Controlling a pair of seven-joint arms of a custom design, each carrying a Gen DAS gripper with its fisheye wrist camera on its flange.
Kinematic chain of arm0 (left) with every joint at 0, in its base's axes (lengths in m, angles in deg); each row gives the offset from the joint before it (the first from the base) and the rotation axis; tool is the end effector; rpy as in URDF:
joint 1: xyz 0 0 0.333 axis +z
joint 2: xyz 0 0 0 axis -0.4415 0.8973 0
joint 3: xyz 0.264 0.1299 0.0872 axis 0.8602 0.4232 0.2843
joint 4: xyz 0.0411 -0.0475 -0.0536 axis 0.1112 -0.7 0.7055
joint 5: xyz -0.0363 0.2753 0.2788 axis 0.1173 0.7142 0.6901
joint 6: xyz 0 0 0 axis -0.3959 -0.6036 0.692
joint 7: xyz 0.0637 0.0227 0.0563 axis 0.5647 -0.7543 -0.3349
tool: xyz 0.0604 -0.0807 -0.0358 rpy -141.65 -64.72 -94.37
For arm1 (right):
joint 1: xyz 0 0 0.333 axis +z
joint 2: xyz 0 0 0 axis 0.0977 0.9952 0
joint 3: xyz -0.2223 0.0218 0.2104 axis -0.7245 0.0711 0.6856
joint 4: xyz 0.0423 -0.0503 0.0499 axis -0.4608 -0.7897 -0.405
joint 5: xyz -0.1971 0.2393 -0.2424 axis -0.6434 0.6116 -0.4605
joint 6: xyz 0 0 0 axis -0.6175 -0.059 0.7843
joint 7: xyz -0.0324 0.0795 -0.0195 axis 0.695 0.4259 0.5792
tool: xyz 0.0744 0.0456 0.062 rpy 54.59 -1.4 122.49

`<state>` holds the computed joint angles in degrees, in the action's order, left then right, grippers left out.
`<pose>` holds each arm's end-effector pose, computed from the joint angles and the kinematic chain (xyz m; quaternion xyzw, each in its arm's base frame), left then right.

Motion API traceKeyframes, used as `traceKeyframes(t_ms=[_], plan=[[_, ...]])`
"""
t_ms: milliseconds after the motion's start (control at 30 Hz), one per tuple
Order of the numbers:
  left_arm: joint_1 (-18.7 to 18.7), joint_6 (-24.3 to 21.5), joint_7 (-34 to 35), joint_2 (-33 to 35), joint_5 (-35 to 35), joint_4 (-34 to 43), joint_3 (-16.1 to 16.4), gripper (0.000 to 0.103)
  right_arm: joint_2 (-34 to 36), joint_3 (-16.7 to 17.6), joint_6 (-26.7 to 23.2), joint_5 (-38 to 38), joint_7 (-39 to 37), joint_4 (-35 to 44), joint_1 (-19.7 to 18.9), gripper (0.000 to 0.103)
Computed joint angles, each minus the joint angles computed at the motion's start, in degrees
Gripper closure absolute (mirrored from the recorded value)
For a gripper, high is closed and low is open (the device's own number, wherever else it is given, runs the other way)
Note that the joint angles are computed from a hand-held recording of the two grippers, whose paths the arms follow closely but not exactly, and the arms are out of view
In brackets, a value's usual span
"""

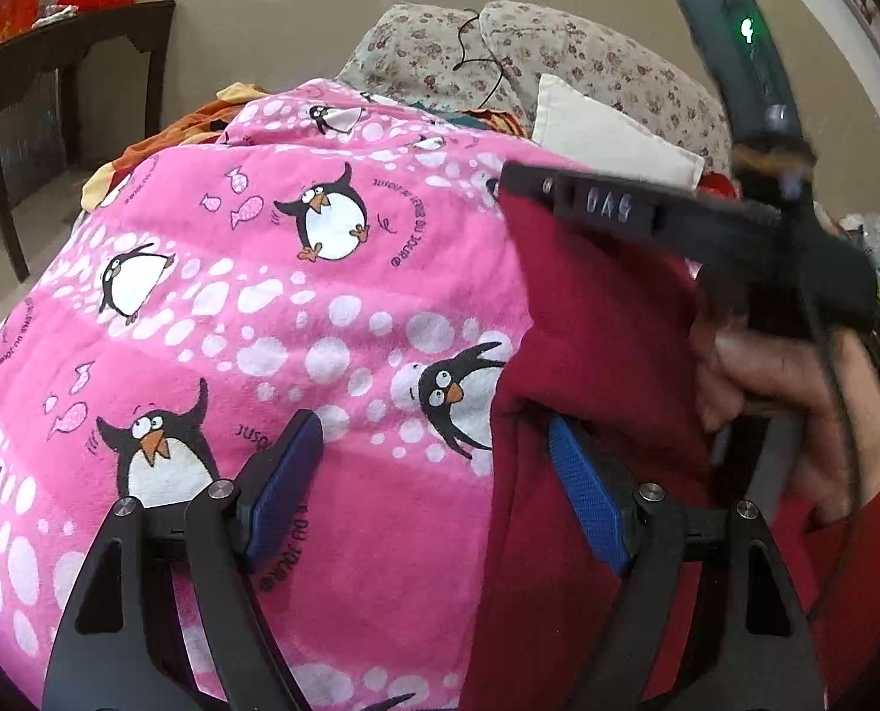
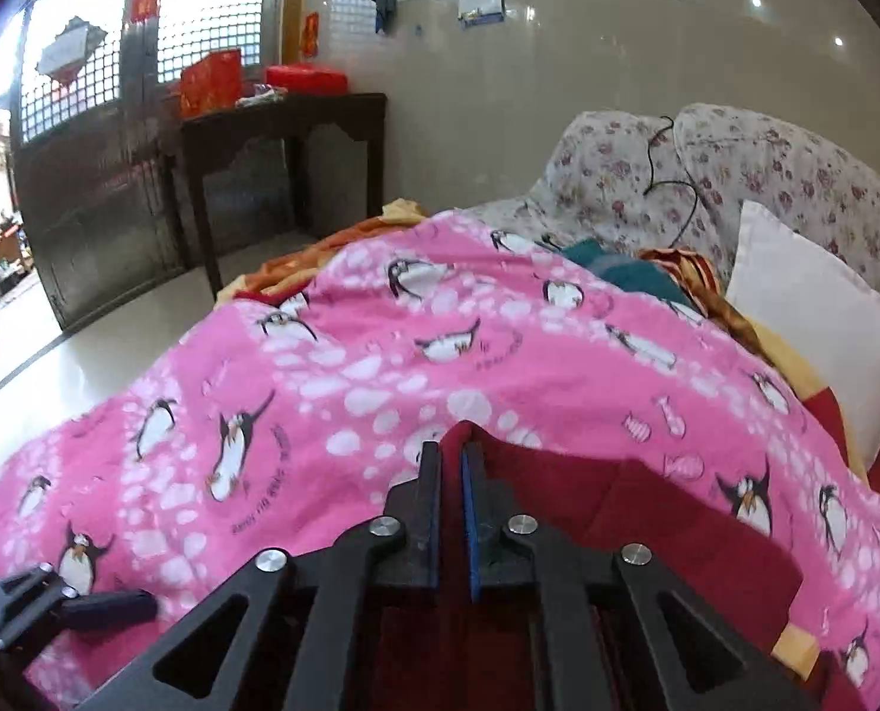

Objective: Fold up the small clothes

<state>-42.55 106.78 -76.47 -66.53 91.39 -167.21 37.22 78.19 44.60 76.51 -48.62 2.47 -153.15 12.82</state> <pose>0.5404 -0.2932 0.4434 -0.7824 0.4636 -0.3367 0.2441 0.7280 0.2003 0.4921 -0.8744 0.2265 -0.1478 0.4028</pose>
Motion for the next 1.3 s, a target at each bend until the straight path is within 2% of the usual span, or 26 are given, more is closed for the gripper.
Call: traceKeyframes(t_ms=[33, 100, 133, 200, 267, 400, 467, 500, 567, 667, 700, 833, 867, 900, 967, 1033, 1133, 1167, 1200, 1233, 1267, 1300], plan=[[-0.1, 0.0, -1.1, -0.5, 1.1, -0.4, 0.1, 0.023, -1.4, 0.3, 0.1, 1.2, -0.7, -1.7, -0.9, 0.088], [-0.6, -1.0, -5.9, -2.2, 6.2, -1.5, 0.1, 0.023, -5.7, 0.1, -0.8, 3.6, -1.4, -6.2, -3.0, 0.062], [-0.8, -2.0, -8.9, -3.1, 9.9, -2.0, -0.1, 0.023, -8.0, -0.3, -1.4, 5.3, -2.0, -8.6, -4.0, 0.061], [-1.1, -4.7, -12.9, -4.4, 15.5, -2.3, -1.2, 0.023, -13.8, -2.3, -2.7, 8.4, -2.9, -14.7, -6.4, 0.06], [-1.2, -6.8, -13.3, -4.4, 17.7, -1.7, -2.3, 0.023, -17.7, -5.4, -2.2, 8.8, -2.5, -19.1, -7.4, 0.06], [-1.6, -6.2, -6.7, -1.3, 13.9, 2.2, -3.1, 0.023, -20.0, -11.7, 7.1, -0.2, 4.1, -25.7, -7.5, 0.06], [-2.0, -4.8, -3.3, 0.4, 11.7, 4.4, -2.8, 0.023, -18.3, -13.9, 8.7, -6.3, 9.0, -25.5, -8.2, 0.06], [-2.2, -4.6, -0.1, 1.6, 9.3, 5.9, -2.8, 0.023, -17.6, -14.0, 7.9, -6.4, 9.7, -24.7, -9.4, 0.06], [-2.7, -4.6, 5.6, 3.6, 4.7, 8.5, -2.5, 0.023, -18.1, -12.9, 6.8, 0.8, 7.0, -24.0, -13.6, 0.06], [-4.5, -7.0, 12.0, 6.5, 0.6, 12.7, -1.8, 0.023, -18.1, -12.9, 7.5, 7.7, 6.9, -22.9, -16.4, 0.054], [-5.0, -7.8, 13.4, 7.7, -0.8, 14.4, -1.4, 0.023, -17.1, -13.3, 5.5, 7.2, 8.9, -21.3, -16.9, 0.054], [-5.7, -4.7, 13.1, 10.5, -4.2, 16.8, 0.8, 0.023, -13.3, -12.8, -5.8, 6.0, 12.1, -16.3, -18.9, 0.054], [-6.0, -4.3, 12.6, 10.8, -4.4, 16.7, 1.4, 0.023, -13.2, -12.5, -6.3, 6.2, 11.9, -16.4, -19.0, 0.062], [-6.0, -3.2, 12.2, 11.1, -4.4, 16.2, 1.9, 0.023, -13.6, -11.8, -5.9, 7.8, 10.0, -17.2, -19.2, 0.079], [-6.4, -2.3, 12.4, 11.2, -3.8, 15.5, 2.6, 0.023, -16.5, -10.9, -2.2, 11.2, 4.7, -20.6, -19.0, 0.092], [-6.9, -1.8, 12.1, 10.7, -2.3, 14.9, 3.1, 0.023, -19.6, -11.3, -1.6, 13.6, 0.6, -23.1, -18.8, 0.092], [-7.0, -1.1, 11.3, 10.6, -1.3, 14.4, 3.4, 0.023, -18.7, -13.2, 0.2, 8.8, 5.5, -23.0, -16.9, 0.092], [-7.0, -1.0, 11.3, 10.6, -1.2, 14.3, 3.4, 0.023, -17.3, -14.1, 1.7, 4.9, 9.1, -22.5, -15.9, 0.092], [-6.9, -0.7, 11.4, 10.6, -1.0, 14.2, 3.4, 0.023, -16.6, -14.3, 1.0, 4.2, 10.8, -22.1, -16.2, 0.087], [-7.0, -0.5, 11.0, 10.3, -0.6, 13.7, 3.5, 0.023, -16.4, -13.8, -1.4, 7.0, 10.3, -21.9, -17.8, 0.085], [-7.0, -0.2, 10.6, 10.1, 0.0, 13.4, 3.5, 0.023, -16.7, -13.6, -4.4, 10.1, 9.9, -21.6, -19.7, 0.078], [-7.0, 0.2, 10.2, 10.0, 0.3, 13.2, 3.6, 0.023, -17.5, -14.0, -4.2, 11.2, 9.7, -22.4, -20.4, 0.068]])
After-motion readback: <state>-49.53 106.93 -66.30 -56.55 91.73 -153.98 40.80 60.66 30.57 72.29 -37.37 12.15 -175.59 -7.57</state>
